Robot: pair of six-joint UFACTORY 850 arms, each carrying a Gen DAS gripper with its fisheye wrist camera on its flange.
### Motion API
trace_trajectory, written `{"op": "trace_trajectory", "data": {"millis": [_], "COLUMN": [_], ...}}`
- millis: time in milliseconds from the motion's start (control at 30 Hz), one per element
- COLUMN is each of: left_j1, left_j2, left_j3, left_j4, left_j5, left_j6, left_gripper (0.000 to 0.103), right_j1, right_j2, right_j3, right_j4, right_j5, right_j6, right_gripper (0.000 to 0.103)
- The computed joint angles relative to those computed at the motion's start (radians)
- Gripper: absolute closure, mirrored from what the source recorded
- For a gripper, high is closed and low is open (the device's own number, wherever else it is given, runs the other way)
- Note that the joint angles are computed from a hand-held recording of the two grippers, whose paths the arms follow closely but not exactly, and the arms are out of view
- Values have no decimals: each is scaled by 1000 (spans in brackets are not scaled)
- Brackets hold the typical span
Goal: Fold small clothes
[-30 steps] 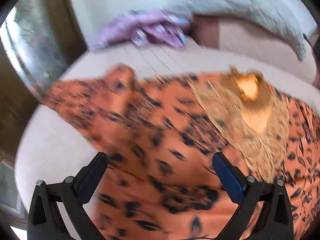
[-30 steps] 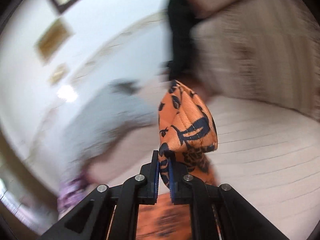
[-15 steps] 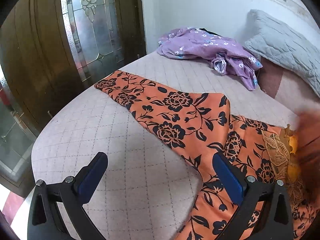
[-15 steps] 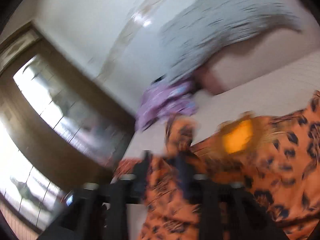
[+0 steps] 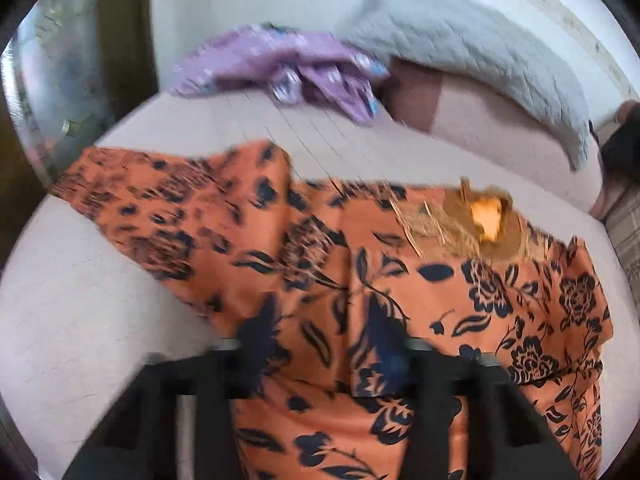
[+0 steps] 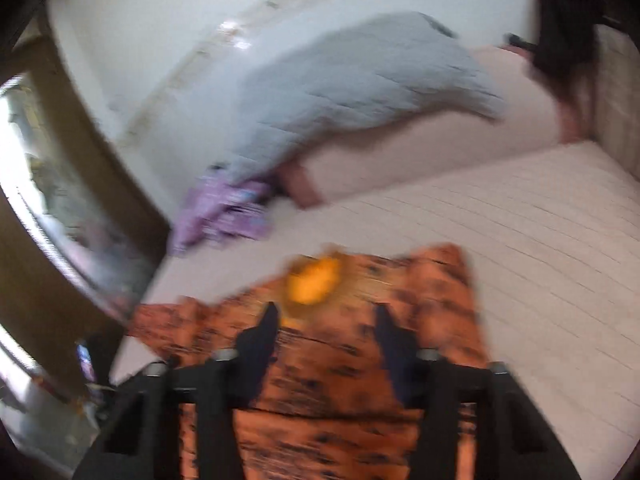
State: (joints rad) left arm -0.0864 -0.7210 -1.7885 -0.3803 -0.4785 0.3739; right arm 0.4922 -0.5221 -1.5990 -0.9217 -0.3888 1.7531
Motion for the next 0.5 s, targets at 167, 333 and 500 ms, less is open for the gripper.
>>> {"op": "trace_trajectory", "data": {"millis": [167, 333, 500], "left_j1": [-33, -53, -66], "left_j2": [-44, -74, -101], "left_j3": [-41, -68, -90], "left_j4": [84, 84, 48], "left_j5": [-12, -34, -49], "left_j6": [-35, -4, 85], "left_gripper": [58, 20, 67], "right_j1": [-47, -98, -132], "right_j2": [99, 128, 74], "right_j3": [225, 359, 306], "right_j4": [14, -226, -43], "right_j5": [16, 147, 216], "right_j6": [87, 411, 255], "right_gripper": [66, 66, 66]}}
